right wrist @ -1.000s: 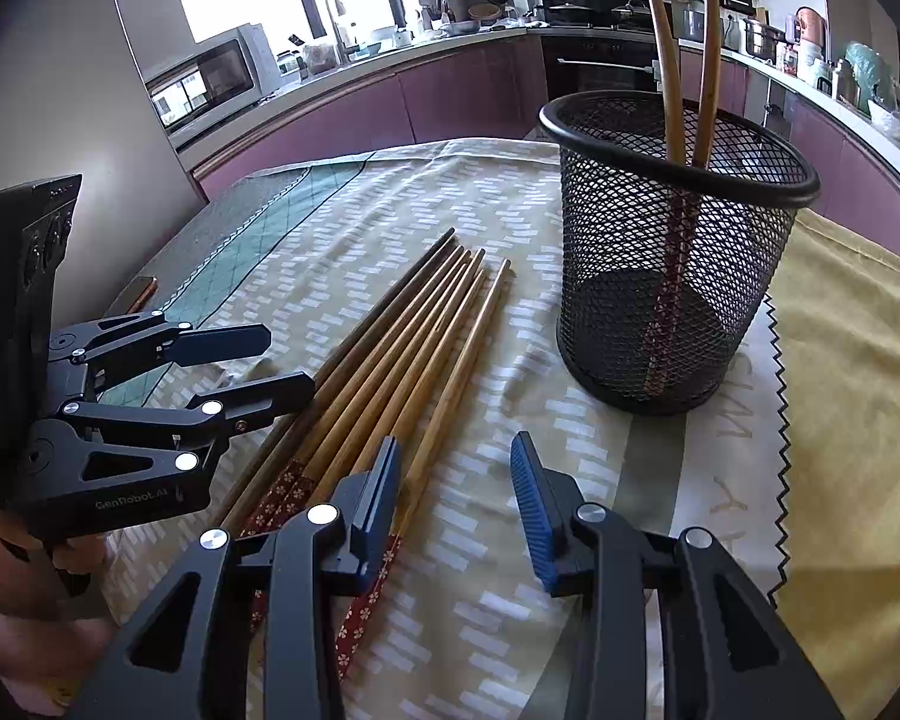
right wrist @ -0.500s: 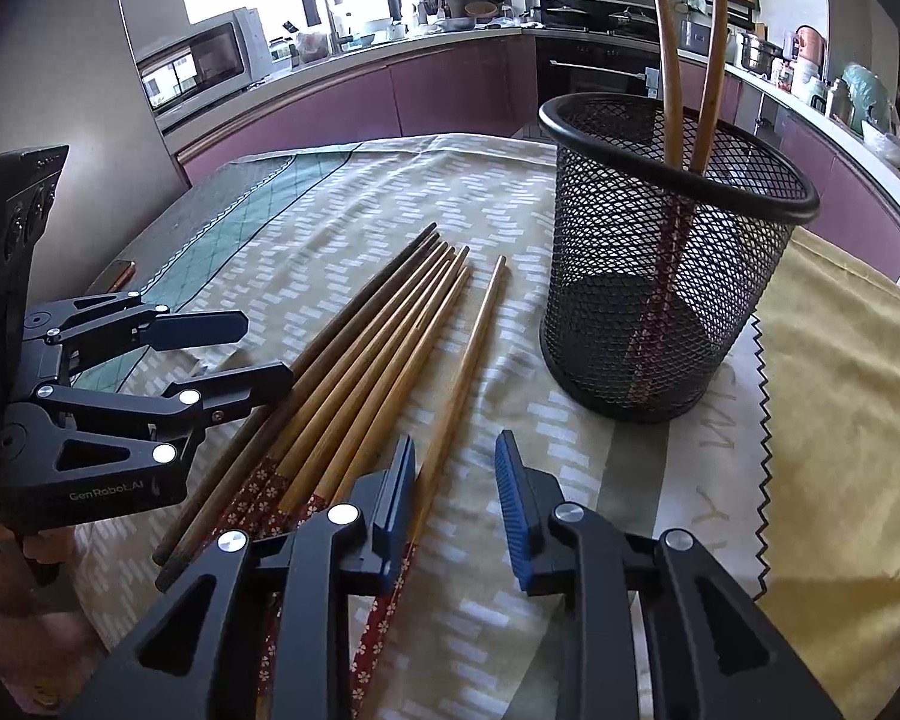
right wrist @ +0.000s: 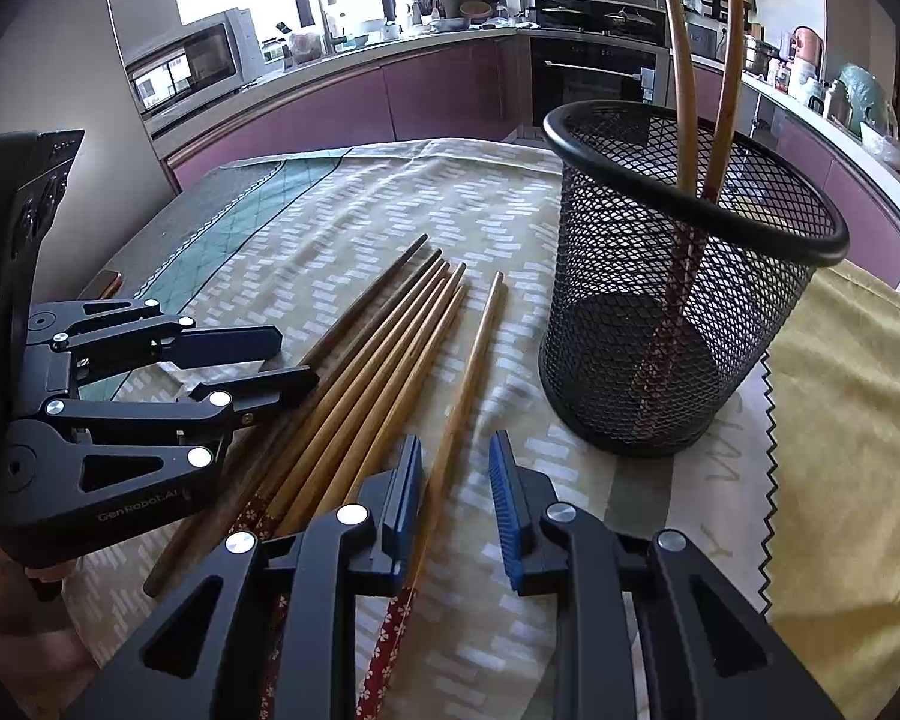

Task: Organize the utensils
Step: 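Return the open right gripper to the chopstick row, then close the right gripper on another wooden chopstick and lift it upright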

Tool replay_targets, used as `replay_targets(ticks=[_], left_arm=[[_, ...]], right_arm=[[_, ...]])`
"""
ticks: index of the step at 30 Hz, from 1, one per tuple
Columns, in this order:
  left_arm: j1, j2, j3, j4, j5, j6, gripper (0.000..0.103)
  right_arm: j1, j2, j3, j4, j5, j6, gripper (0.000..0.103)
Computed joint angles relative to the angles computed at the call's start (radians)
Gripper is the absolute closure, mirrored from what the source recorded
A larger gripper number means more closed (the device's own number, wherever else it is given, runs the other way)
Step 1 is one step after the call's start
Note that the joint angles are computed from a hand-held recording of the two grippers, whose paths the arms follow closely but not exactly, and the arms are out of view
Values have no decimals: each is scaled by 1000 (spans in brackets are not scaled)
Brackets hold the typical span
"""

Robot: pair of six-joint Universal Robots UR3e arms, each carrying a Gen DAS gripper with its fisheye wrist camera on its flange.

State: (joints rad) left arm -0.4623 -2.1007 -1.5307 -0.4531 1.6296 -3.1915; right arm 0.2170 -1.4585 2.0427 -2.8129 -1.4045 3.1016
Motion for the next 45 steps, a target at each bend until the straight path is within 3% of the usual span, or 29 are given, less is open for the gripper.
replay_targets(ticks=[8,24,30,41,45], left_arm=[[4,-16,25,-7,-30,-41,92],[42,109,-119,62,-103,-78,95],[66,204,-187,79,-163,-62,95],[146,450,-294,86,-384,-25,95],[153,475,-264,95,-444,-32,96]], right_arm=[[-17,-1,7,-10,26,13,94],[-101,-121,114,-14,144,-4,97],[-163,-240,174,12,257,-60,97],[-383,-530,251,164,512,-137,97],[-427,-559,234,177,570,-133,97]])
